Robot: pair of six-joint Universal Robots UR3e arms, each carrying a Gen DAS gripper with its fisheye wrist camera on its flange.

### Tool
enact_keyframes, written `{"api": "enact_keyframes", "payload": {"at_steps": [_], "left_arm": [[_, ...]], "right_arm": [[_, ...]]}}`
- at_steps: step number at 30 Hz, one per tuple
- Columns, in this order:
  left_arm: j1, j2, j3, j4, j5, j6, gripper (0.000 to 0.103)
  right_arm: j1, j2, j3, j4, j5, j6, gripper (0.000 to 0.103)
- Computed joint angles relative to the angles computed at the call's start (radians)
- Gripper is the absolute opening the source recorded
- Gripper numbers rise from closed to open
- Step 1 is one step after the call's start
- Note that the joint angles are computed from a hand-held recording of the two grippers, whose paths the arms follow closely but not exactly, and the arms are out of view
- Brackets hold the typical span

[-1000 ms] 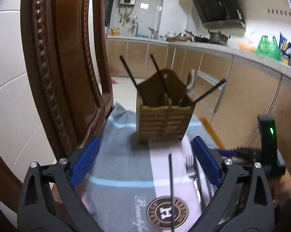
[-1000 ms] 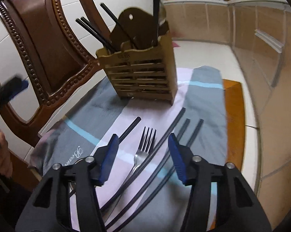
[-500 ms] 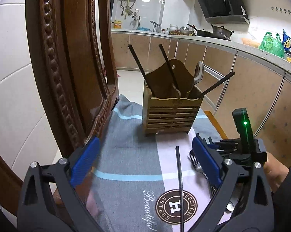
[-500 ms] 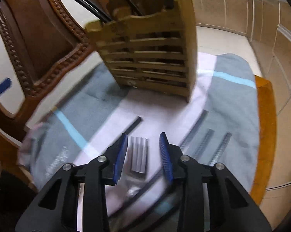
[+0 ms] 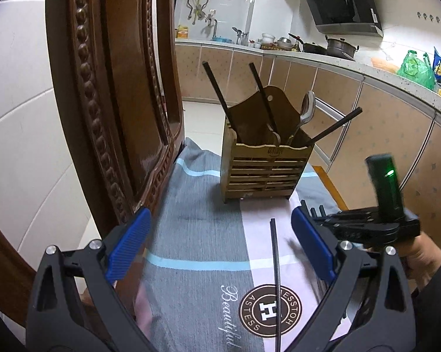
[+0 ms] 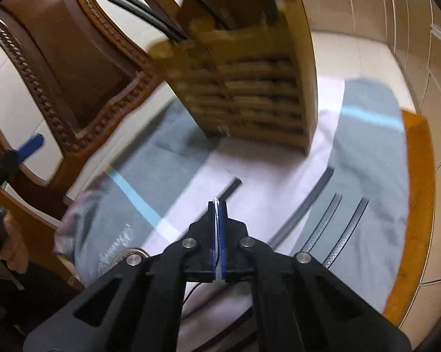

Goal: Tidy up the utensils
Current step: 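Carry the fork into the wooden holder and open the right tool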

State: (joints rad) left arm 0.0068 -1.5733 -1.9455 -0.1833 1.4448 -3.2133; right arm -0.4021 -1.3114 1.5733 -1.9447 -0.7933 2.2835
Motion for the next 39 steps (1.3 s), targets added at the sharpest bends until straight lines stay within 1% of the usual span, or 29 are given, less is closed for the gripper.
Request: {"api": "enact_keyframes", "payload": {"at_steps": [1,3,4,7,10,11,13,15,18,19,21,23,24,25,28,30,34,35,38,39], "left_arm": [[-0.002,0.000,0.001,0.001,0.002,0.001,0.095],[-0.004,-0.001,0.003,0.005,0.004,0.001,0.095],[-0.005,0.000,0.003,0.005,0.007,0.000,0.095],[-0.001,0.009,0.002,0.006,0.000,-0.010,0.095],[0.008,0.028,-0.005,0.002,-0.012,-0.018,0.095],[0.015,0.037,-0.011,0.008,-0.021,-0.021,0.095],[0.022,0.050,-0.021,0.013,-0.025,-0.023,0.095],[0.033,0.059,-0.026,0.011,-0.042,-0.018,0.095],[0.049,0.078,-0.031,-0.006,-0.073,-0.021,0.095],[0.051,0.081,-0.031,-0.010,-0.078,-0.023,0.095],[0.070,0.099,-0.036,-0.029,-0.117,-0.030,0.095],[0.094,0.117,-0.038,-0.061,-0.169,-0.036,0.095],[0.100,0.121,-0.036,-0.071,-0.181,-0.035,0.095],[0.107,0.127,-0.036,-0.081,-0.195,-0.034,0.095],[0.111,0.124,-0.033,-0.096,-0.212,-0.034,0.095],[0.116,0.123,-0.027,-0.111,-0.223,-0.029,0.095],[0.131,0.117,-0.014,-0.147,-0.254,-0.033,0.095],[0.135,0.117,-0.012,-0.156,-0.260,-0.033,0.095],[0.150,0.126,-0.013,-0.169,-0.276,-0.028,0.095],[0.156,0.132,-0.017,-0.168,-0.283,-0.025,0.095]], "right_arm": [[-0.005,-0.019,0.015,-0.014,0.013,0.003,0.002],[-0.023,-0.073,0.048,-0.010,0.047,-0.028,0.002],[-0.034,-0.108,0.080,-0.033,0.065,-0.036,0.002],[-0.070,-0.219,0.202,-0.181,0.118,0.004,0.002],[-0.096,-0.336,0.307,-0.367,0.143,0.081,0.002],[-0.099,-0.377,0.339,-0.435,0.137,0.114,0.002],[-0.112,-0.438,0.372,-0.503,0.138,0.158,0.002],[-0.118,-0.514,0.416,-0.604,0.108,0.216,0.002],[-0.096,-0.591,0.427,-0.695,0.025,0.278,0.002],[-0.096,-0.609,0.419,-0.689,0.020,0.287,0.002],[-0.077,-0.626,0.392,-0.724,-0.014,0.327,0.002],[-0.022,-0.596,0.317,-0.759,-0.078,0.371,0.002],[0.007,-0.573,0.283,-0.780,-0.119,0.386,0.002],[0.055,-0.530,0.216,-0.791,-0.178,0.405,0.002],[0.200,-0.370,-0.033,-0.766,-0.346,0.423,0.002],[0.267,-0.286,-0.155,-0.746,-0.424,0.411,0.002],[0.432,-0.053,-0.459,-0.711,-0.630,0.390,0.002],[0.460,0.000,-0.520,-0.706,-0.667,0.387,0.002],[0.535,0.151,-0.672,-0.720,-0.776,0.352,0.002],[0.557,0.191,-0.699,-0.739,-0.812,0.333,0.002]]}}
